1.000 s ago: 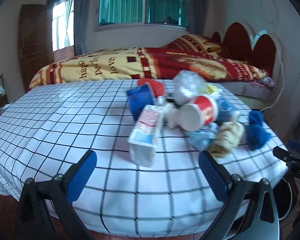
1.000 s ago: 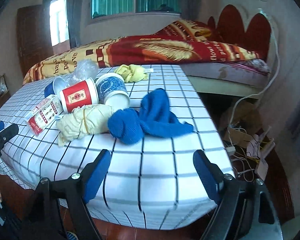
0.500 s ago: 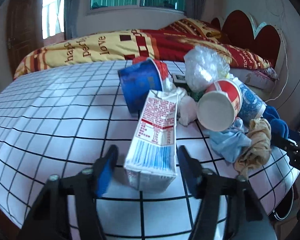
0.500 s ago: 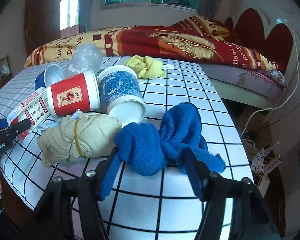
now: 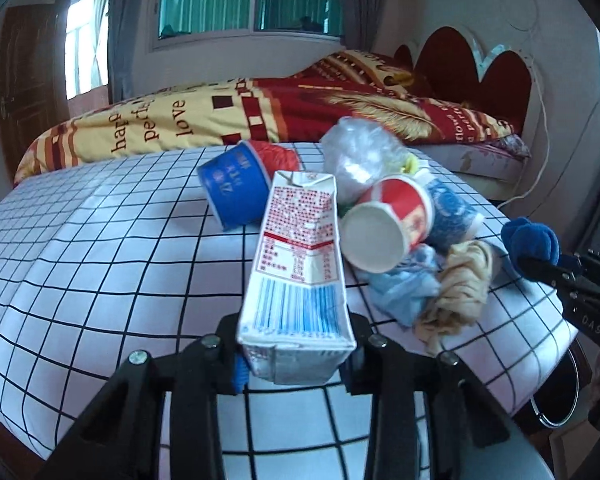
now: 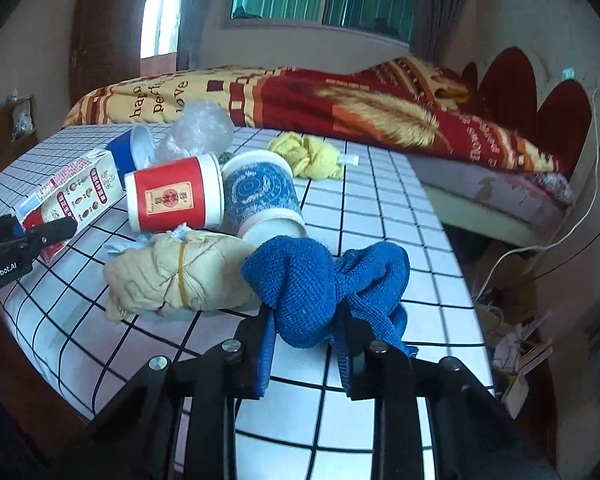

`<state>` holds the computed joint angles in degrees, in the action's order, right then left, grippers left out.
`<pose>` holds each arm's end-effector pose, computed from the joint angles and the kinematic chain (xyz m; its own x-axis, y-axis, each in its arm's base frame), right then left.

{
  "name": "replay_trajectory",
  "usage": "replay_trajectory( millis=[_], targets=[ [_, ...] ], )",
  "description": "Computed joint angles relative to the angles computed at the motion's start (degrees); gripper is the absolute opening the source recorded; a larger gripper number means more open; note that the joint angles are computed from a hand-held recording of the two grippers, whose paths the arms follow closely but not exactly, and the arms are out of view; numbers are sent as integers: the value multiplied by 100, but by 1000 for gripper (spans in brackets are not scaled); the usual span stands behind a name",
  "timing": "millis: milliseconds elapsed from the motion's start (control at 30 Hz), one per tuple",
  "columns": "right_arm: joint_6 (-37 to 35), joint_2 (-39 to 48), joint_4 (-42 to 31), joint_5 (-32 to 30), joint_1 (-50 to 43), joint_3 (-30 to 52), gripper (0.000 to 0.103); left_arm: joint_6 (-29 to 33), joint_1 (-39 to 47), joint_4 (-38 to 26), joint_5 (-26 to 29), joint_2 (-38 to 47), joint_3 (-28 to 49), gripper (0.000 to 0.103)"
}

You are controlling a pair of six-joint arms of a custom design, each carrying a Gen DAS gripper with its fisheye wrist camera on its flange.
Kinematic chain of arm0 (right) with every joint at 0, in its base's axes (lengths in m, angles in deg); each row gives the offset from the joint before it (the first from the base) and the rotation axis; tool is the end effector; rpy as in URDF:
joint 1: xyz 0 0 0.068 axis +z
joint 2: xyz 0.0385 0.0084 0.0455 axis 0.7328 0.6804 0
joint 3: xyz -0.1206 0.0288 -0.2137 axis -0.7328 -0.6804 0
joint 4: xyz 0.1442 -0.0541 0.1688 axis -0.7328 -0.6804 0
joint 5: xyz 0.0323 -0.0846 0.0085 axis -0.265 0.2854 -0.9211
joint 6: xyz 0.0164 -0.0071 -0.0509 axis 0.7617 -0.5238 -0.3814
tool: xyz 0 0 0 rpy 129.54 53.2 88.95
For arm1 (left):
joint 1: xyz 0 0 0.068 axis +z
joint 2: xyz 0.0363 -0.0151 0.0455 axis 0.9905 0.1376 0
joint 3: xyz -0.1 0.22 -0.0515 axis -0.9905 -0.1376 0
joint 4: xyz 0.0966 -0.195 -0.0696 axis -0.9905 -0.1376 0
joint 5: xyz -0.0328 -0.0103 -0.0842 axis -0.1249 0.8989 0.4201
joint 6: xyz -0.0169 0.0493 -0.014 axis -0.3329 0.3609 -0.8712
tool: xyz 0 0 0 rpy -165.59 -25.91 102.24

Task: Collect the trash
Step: 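Carry the carton and blue towel over the black bin with both grippers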

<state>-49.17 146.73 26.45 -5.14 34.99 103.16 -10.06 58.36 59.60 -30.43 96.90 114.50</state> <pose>0.2838 -0.0504 0.3066 -0.5682 -0.2772 -0.7748 -0.2701 0.9522 -0.1426 0.2786 -0.1129 0.2795 -0.5940 0.0028 -0.8044 0.0701 0.9964 -0.0482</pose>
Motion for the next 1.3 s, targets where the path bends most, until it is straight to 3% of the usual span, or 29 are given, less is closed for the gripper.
replay_trajectory(
  millis=[300, 733, 1033, 1300],
  targets=[
    [-318, -697, -260, -393, -527, -211, 28, -53, -482, -89, -230, -207, -77, 35],
    [-1044, -1346, -897, -1370, -2036, -243, 28, -267, -1718, -241, -764, -250, 279, 35],
    [-1666, -953, -1516, -2224, -3477, 249, 28, -271, -2518, -215, -841, 406, 979, 35],
    [-2239, -374, -1710, -2519, -4624, 534, 28, -261, -3190, -165, -672, 1276, 1715, 35]
  ],
)
